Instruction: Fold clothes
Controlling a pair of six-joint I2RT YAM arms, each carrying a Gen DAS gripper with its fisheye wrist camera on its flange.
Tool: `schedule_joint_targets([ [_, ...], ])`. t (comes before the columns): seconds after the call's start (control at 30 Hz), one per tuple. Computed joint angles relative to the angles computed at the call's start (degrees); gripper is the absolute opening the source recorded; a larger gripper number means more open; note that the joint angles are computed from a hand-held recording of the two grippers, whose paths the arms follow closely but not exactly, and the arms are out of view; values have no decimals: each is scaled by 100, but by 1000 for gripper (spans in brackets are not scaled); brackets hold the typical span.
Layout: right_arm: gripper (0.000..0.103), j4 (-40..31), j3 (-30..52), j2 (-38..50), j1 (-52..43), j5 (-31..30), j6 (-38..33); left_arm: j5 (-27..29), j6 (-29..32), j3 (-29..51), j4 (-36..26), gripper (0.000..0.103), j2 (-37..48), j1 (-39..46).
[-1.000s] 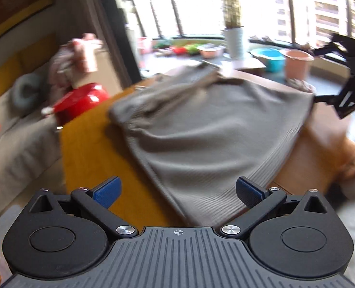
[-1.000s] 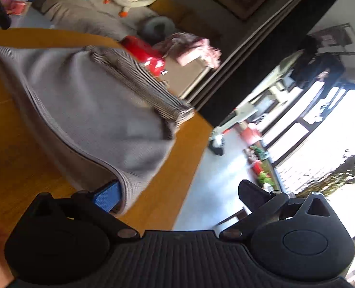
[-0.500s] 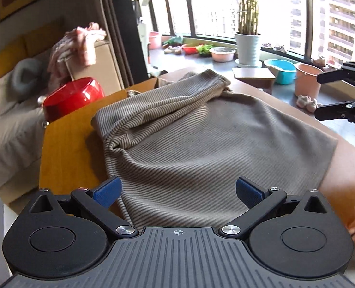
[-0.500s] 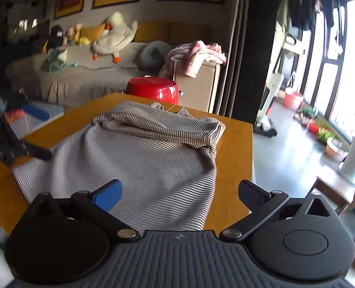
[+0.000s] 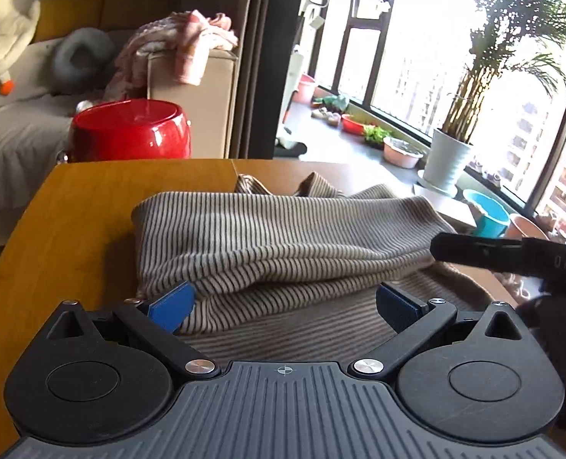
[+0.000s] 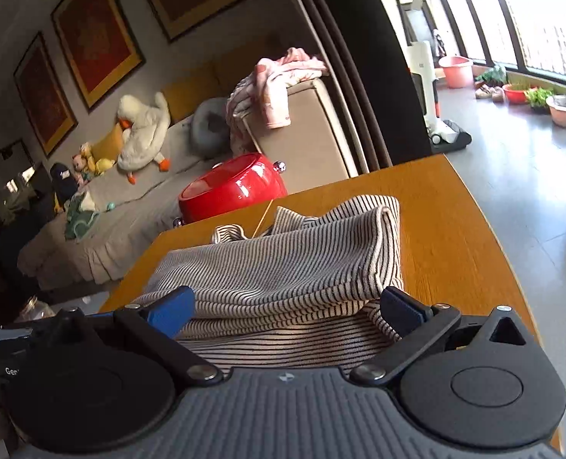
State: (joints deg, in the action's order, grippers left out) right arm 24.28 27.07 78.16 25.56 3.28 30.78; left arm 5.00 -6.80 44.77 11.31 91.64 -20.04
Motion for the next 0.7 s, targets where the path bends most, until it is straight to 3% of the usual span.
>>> schedule_joint_targets([
  [0.13, 103, 644, -167, 479, -126, -105, 230, -57, 147, -116, 741, 103, 470, 30],
  [0.2, 103, 513, -108, 510, -119, -138, 159, -87, 210, -238, 901, 103, 440, 1],
  [0.5, 103, -516, 154, 242, 479, 298, -115, -59, 221, -1052, 844, 103, -358, 104],
  [0.7, 103, -1809, 797, 321, 1185, 947, -674, 186, 55, -1399, 838, 103, -736, 297],
])
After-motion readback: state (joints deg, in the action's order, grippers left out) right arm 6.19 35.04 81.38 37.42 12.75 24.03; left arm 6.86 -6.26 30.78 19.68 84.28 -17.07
